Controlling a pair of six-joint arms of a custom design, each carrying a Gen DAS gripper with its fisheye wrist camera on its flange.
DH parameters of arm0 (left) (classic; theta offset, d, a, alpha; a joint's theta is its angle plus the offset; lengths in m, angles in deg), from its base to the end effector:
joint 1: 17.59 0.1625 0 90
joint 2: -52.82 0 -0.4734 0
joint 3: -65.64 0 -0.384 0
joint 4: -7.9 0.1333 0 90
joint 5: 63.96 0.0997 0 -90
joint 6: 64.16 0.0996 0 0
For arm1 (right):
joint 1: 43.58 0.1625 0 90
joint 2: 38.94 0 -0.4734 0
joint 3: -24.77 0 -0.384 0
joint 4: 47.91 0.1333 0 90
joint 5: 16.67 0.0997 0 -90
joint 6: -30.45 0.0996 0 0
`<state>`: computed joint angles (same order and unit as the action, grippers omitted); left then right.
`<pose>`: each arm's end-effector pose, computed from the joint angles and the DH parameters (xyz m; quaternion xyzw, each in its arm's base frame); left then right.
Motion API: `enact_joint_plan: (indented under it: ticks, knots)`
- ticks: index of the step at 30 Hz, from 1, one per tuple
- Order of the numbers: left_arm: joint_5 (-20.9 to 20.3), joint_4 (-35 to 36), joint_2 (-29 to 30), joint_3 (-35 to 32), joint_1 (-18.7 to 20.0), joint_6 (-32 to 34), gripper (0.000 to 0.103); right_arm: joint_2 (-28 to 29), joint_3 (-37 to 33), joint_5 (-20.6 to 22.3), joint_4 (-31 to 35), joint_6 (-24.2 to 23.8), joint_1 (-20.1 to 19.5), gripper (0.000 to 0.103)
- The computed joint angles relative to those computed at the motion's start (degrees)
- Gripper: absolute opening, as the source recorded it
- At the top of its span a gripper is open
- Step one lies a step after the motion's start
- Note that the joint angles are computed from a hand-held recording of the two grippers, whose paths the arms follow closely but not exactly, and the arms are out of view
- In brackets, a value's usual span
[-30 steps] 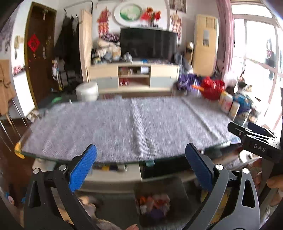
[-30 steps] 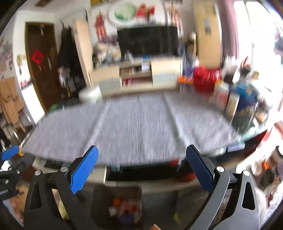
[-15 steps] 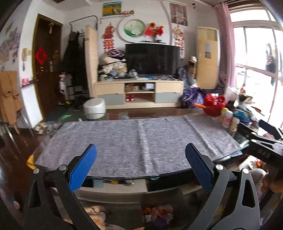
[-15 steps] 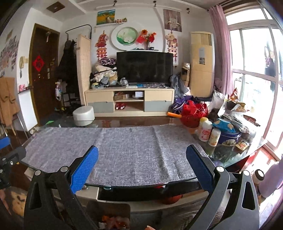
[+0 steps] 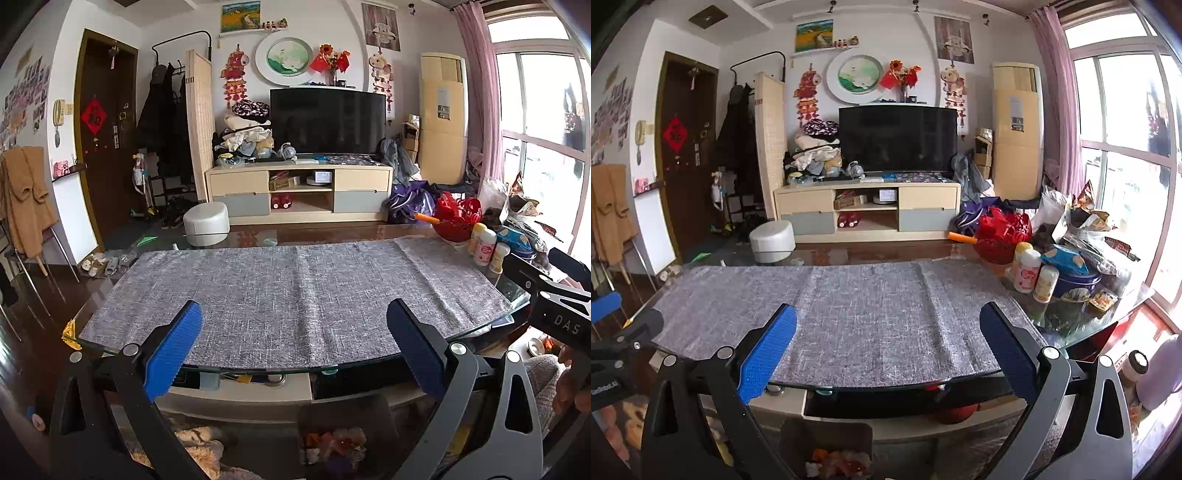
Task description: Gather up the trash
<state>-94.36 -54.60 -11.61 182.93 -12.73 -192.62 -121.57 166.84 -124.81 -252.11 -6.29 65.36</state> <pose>-0.3832 -0.2526 0.1767 0.0533 0.7345 -0.5253 0.4262 0.2236 -0.3364 0.3281 0.3454 -0.8092 0.4270 0.2086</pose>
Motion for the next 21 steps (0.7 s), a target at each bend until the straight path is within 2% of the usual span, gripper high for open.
enact_joint_plan:
  ticks: [11, 21]
  knots:
    - [0.2, 3.9, -0.3, -0.8, -0.7, -3.7, 0.095, 0.5, -0.4, 0.3, 0.0, 0.0, 0.1, 0.1]
    - [0.0, 4.0, -0.7, -0.6, -1.0, -4.4, 0.095, 0.4, 0.0, -0.3, 0.7, 1.0, 0.5, 0.1]
